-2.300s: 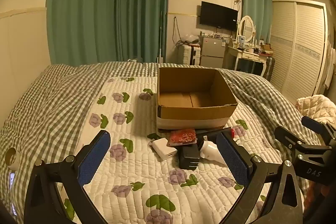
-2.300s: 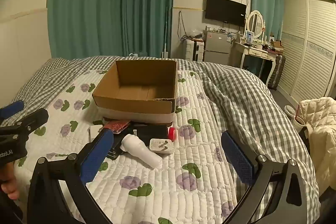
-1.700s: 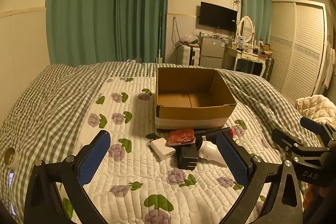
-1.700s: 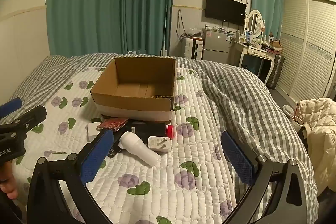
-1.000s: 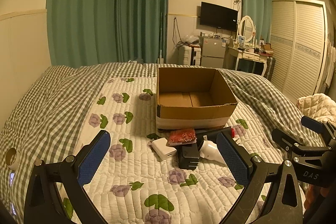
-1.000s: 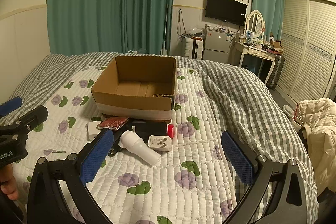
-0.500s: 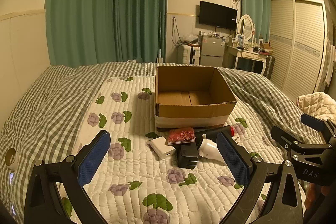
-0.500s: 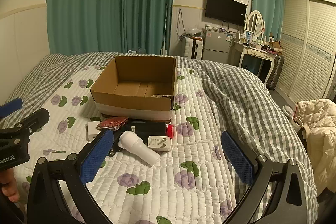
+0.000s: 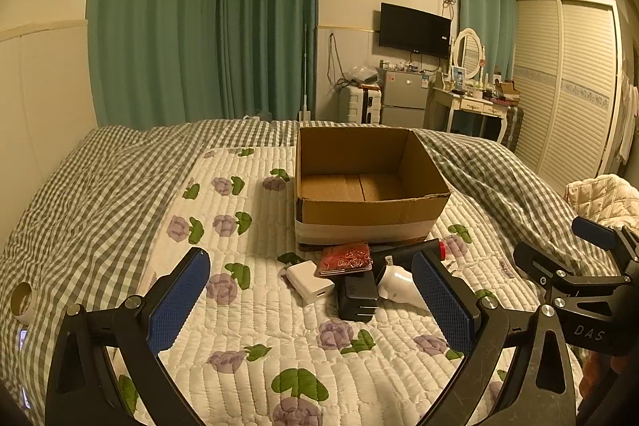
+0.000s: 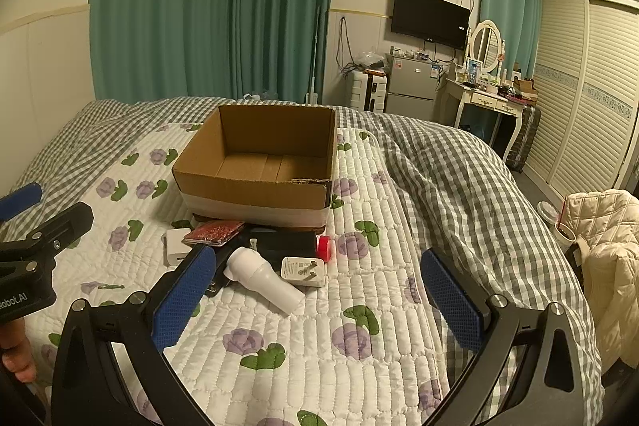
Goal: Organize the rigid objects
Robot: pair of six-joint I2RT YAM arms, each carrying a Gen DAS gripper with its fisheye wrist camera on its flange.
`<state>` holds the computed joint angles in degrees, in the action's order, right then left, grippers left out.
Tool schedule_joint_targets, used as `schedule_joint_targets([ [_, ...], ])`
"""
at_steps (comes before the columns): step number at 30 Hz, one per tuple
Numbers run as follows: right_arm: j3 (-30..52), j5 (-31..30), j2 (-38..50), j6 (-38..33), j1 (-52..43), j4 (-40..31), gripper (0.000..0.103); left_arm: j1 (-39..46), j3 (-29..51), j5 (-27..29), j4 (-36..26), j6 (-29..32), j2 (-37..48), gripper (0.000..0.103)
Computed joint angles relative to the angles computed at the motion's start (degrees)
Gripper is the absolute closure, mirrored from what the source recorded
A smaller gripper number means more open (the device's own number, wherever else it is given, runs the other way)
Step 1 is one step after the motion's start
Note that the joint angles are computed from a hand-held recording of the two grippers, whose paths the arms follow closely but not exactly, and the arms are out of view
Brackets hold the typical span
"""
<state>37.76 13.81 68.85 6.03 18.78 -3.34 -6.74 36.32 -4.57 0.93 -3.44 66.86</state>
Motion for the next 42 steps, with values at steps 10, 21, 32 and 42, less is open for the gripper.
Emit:
schedule_joint_targets([
  [10, -0.2, 0.0, -0.1, 0.0, 0.0, 0.2, 0.0, -0.7, -1.0, -1.0, 0.6, -0.7, -0.3, 0.0],
  [21, -0.5, -0.3, -1.8, 0.2, 0.2, -0.4, 0.0, 0.4, -0.1, 0.5, -2.7, -1.5, -0.2, 0.0],
  [32, 15.4, -4.9, 6.6, -4.3, -5.1, -9.3, 0.0, -0.1, 14.5, -0.8, -8.1, -5.6, 14.5, 0.0],
  [42, 21.8, -10.0, 31.9, -5.2, -9.2, -6.2, 0.001, -4.5, 23.0, -2.8, -9.2, -6.5, 37.5, 0.002],
])
